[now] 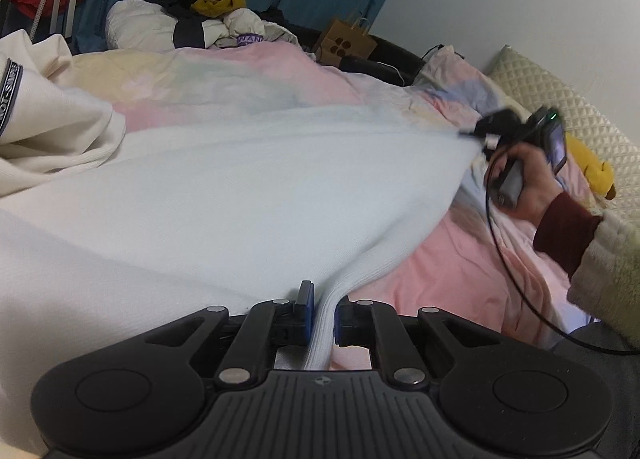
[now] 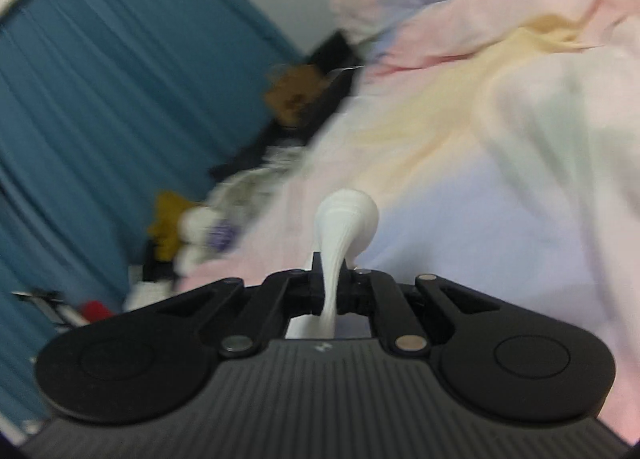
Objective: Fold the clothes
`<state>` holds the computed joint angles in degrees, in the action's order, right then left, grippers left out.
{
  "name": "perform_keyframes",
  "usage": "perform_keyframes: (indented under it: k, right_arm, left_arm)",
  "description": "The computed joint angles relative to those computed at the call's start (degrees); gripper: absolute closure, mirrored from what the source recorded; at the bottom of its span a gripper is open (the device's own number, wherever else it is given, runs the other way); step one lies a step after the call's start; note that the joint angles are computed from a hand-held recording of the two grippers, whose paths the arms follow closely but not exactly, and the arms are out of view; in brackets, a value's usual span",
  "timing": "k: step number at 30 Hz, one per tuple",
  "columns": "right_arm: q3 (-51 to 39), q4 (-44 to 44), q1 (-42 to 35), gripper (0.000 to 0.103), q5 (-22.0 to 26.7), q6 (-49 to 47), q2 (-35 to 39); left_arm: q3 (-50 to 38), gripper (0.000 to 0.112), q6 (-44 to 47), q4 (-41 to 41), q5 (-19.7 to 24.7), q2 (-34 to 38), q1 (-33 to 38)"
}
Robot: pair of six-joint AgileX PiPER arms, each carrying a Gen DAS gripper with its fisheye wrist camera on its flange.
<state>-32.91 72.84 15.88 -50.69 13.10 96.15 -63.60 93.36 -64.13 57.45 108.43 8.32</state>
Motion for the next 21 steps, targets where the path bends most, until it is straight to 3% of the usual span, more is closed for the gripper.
perform_keyframes:
  k: [3, 5, 9, 12, 14, 18, 21]
  right_arm:
    - [-1.88, 4.52, -3.63, 0.098, 9.61, -3.78, 4.29]
    - [-3.45, 6.56, -4.32, 0.098, 11.94, -6.25, 6.77]
    - [-5.48, 14.69, -1.10, 0.098, 9.19, -12.90, 6.56]
    - [-6.70, 20.97, 2.40, 0.098, 6.79, -16.02, 5.53]
    - [-6.43, 22.08, 2.70, 0.098, 6.61, -16.97, 4.84]
    - [-6.53, 23.25, 3.21, 0.098, 5.22, -20.19, 3.99]
    - [-6.19, 23.81, 4.76, 0.098, 3.25, -21.11, 3.38]
  left_arm:
    - [0.27, 0.102, 0.49, 0.33, -0.41, -0.16, -0.01]
    - [0.51, 0.102, 0.31, 0.75, -0.62, -0.47, 0.08]
    - [1.15, 0.096, -2.39, 2.14, 0.51, -2.05, 2.14]
    - [2.08, 0.079, -7.18, 4.17, 1.51, -4.77, 4.85]
    - [2.26, 0.066, -11.11, 6.37, 2.59, -7.49, 7.57]
    - [-1.85, 0.053, -18.65, 12.61, 4.65, -11.78, 14.47]
    - [-7.16, 0.043, -21.41, 18.74, 1.89, -13.97, 19.22]
